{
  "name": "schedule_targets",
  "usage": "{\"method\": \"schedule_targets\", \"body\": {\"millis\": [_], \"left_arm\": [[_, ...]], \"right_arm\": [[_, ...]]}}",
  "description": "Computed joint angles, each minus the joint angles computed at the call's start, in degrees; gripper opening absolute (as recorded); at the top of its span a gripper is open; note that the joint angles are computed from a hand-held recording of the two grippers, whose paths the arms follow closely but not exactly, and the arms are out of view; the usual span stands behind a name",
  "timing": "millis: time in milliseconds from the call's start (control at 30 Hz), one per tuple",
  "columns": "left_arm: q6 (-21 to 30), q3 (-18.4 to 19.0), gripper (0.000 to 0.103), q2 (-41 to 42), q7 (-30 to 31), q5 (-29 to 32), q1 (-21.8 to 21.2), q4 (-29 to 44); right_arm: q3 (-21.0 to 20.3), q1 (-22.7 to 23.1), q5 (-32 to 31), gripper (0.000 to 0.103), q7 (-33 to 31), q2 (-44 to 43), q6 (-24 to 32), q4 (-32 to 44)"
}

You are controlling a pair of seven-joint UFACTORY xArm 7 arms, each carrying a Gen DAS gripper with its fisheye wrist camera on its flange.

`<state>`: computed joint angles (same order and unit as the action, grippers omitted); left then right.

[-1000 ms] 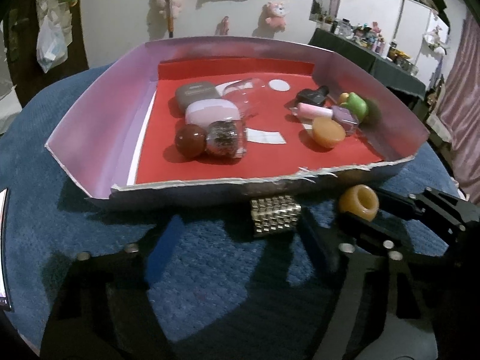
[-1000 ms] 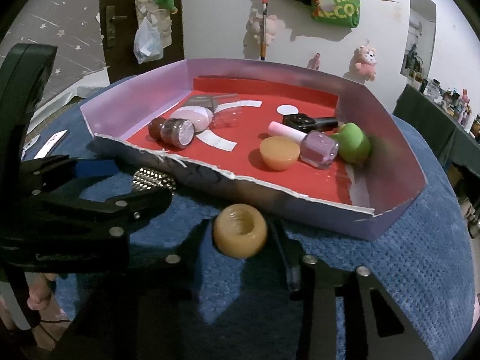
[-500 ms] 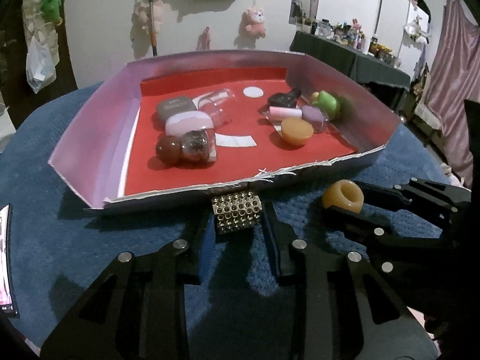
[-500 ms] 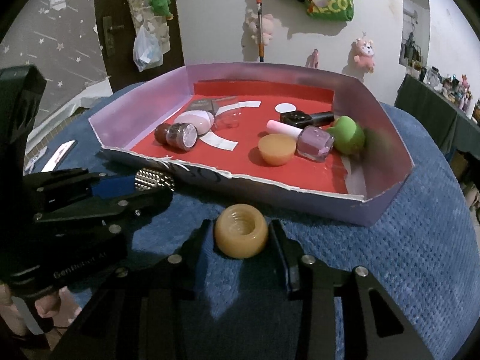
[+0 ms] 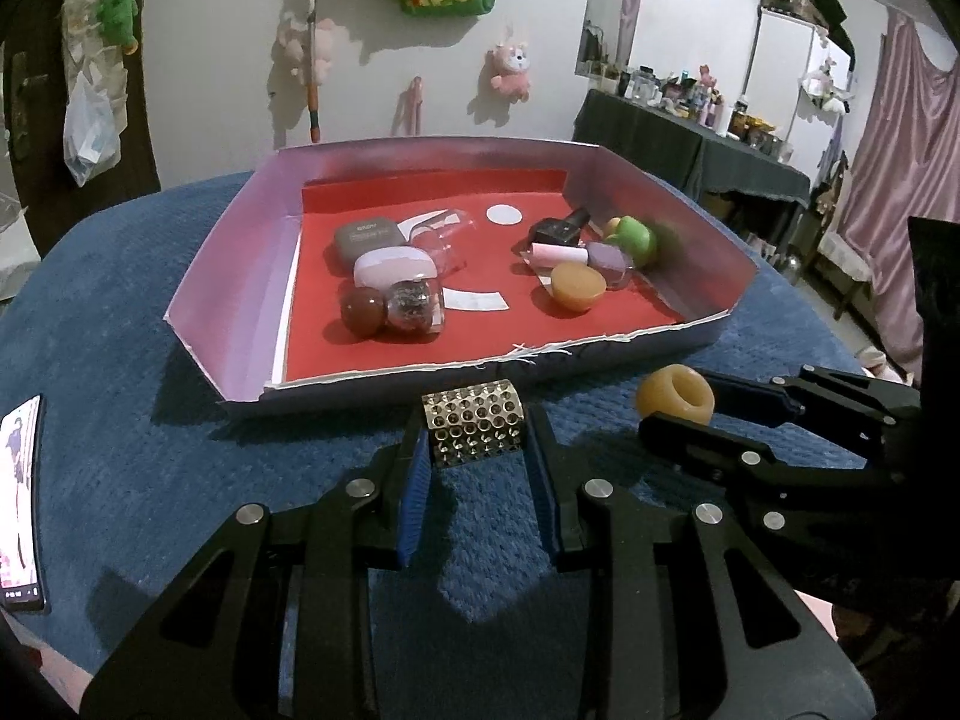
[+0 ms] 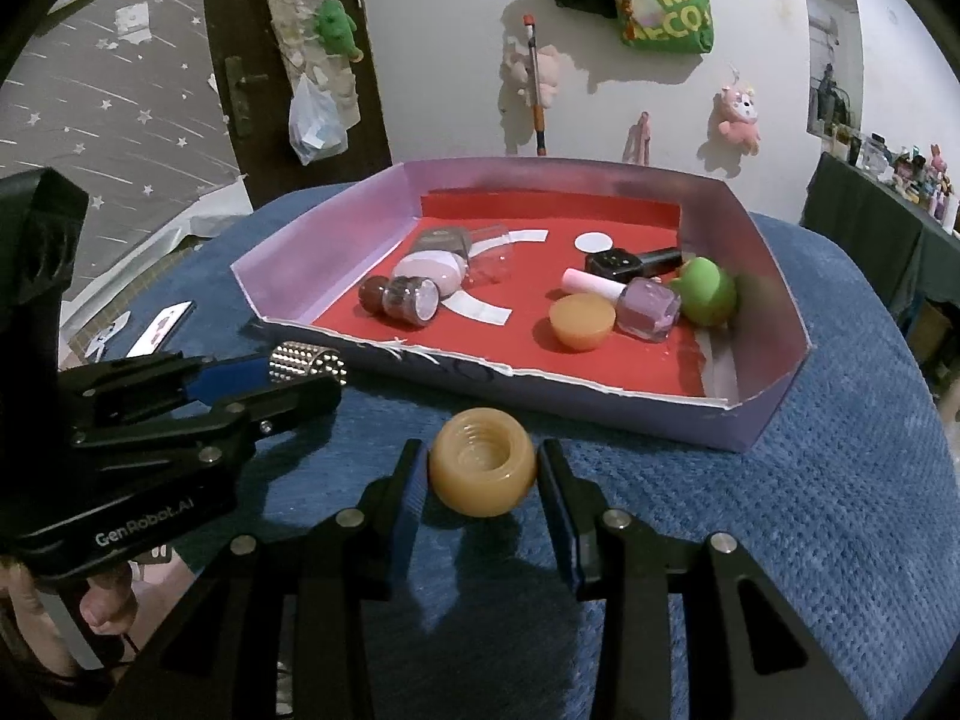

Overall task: Organize rigid objects
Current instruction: 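Grasp the silver bead cube with the left gripper while the right gripper grasps the amber ring sponge, then lift the bead cube and ring sponge and carry them into the box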

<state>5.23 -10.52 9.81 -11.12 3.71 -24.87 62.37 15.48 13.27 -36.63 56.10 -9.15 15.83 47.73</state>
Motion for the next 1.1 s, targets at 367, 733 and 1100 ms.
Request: {"method": "schedule_targets", "body": {"millis": [367, 733, 1100], "left_arm": [[-1.22, -1.00, 0.028, -1.08, 1.23, -1.65, 0.82, -0.98], [-1.68, -1.06, 0.028, -0.77, 2.52, -2.75, 1.18, 0.51], [-1.31, -2.12, 0.028, 1.56, 5.10, -5.16, 2.57, 3.91]], "right_arm": [[0.28, 0.20, 0.63, 0.040, -0.15, -0.71, -0.13, -0.23], [-0.59, 0.58, 3.86, 0.040, -3.87, 0.20, -2.06, 0.90], [-1.15, -0.05, 4.98, 0.040, -6.54, 1.45, -3.45, 3.37]]}}
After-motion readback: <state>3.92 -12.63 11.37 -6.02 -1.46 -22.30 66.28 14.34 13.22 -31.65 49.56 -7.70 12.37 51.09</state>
